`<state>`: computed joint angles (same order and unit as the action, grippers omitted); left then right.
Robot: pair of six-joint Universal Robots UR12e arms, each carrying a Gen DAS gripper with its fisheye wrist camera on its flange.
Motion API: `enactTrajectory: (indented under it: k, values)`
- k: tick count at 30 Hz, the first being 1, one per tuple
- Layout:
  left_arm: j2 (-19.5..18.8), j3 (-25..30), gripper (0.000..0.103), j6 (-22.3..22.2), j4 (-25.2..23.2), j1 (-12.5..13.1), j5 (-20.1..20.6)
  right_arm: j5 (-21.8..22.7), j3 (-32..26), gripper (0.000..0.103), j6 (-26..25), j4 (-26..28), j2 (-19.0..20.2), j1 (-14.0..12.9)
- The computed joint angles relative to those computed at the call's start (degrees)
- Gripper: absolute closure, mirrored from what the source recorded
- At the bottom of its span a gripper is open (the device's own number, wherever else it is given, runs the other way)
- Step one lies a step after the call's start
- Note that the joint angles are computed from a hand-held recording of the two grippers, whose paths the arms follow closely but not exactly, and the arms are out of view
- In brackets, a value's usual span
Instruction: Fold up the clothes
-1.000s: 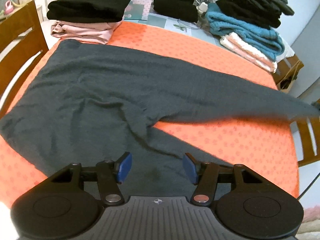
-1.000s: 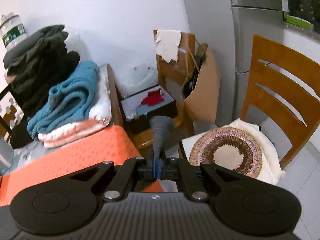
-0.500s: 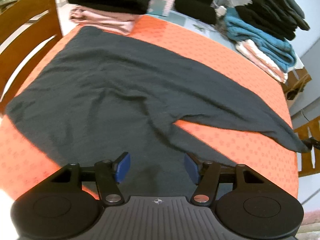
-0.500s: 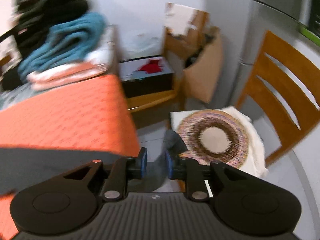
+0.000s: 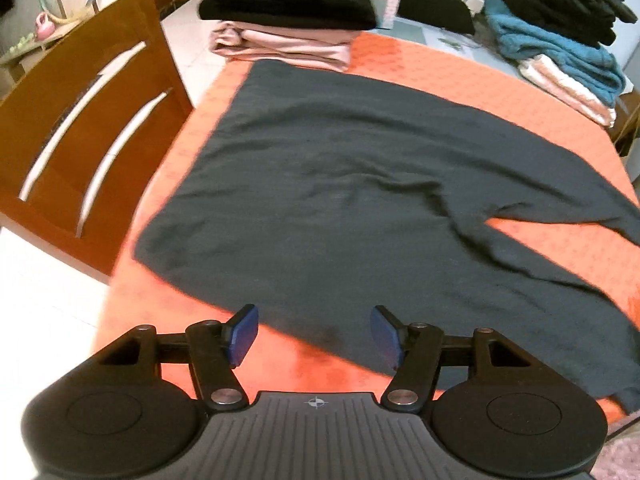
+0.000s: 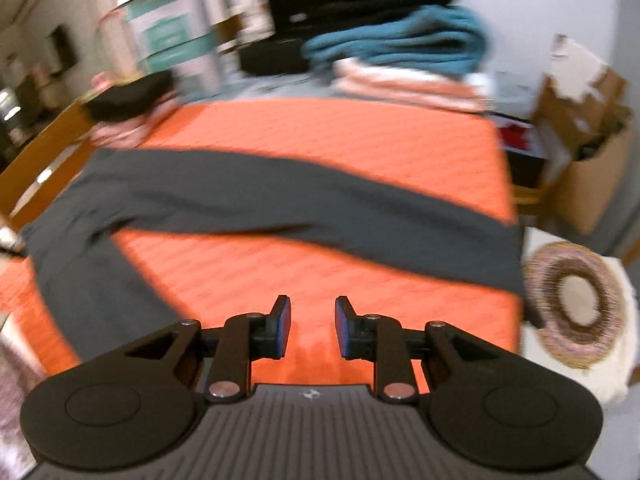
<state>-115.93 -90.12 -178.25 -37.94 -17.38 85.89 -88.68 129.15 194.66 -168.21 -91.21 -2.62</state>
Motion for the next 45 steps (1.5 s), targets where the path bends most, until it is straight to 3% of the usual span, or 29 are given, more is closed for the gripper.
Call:
enactTrajectory:
  k: [5, 12, 18, 25, 27, 29, 33, 36, 38, 41, 45]
  values:
    - [0.2, 0.1, 0.037, 10.4, -0.7, 2.2, -0.6, 0.6, -3.1, 0.075, 1.6, 0.2, 3.1, 6.4]
    - [-0.6, 1.1, 0.033, 30.6, -0.8, 4.4, -2.6, 0.0, -7.7, 0.071, 2.7, 1.4, 7.6, 13.0]
    - [-1.9, 2.3, 0.032, 45.7, -0.7, 5.8, -5.1, -1.6, -11.0, 0.071, 2.9, 2.6, 10.9, 17.0]
    - [-3.5, 3.2, 0.032, 56.4, -0.2, 6.6, -6.3, -3.1, -14.8, 0.071, -0.4, 6.6, 14.0, 20.0]
    - [-3.6, 2.8, 0.033, 58.7, 0.7, 6.7, -6.4, -3.4, -15.7, 0.071, -1.5, 7.8, 14.7, 20.7]
    - [-3.7, 2.5, 0.042, 60.4, 1.5, 6.7, -6.3, -3.7, -16.5, 0.071, -3.1, 9.1, 15.3, 21.3]
    - [-3.7, 1.3, 0.049, 61.1, 3.6, 6.9, -6.8, -6.6, -17.6, 0.071, -5.1, 11.3, 16.1, 22.7]
    - [-3.5, -0.6, 0.058, 63.0, 7.8, 7.2, -7.7, -9.2, -18.2, 0.071, -6.5, 12.1, 16.6, 23.3]
    - [-3.4, -1.4, 0.076, 63.7, 9.9, 7.3, -8.5, -9.9, -18.5, 0.071, -7.7, 12.5, 17.0, 23.5]
    - [-3.2, -1.8, 0.094, 63.2, 10.7, 7.7, -10.8, -11.0, -18.7, 0.071, -9.8, 12.0, 17.4, 23.7]
    - [-2.9, -1.9, 0.098, 58.6, 13.0, 8.1, -13.5, -11.7, -18.9, 0.071, -11.3, 11.5, 17.8, 23.8]
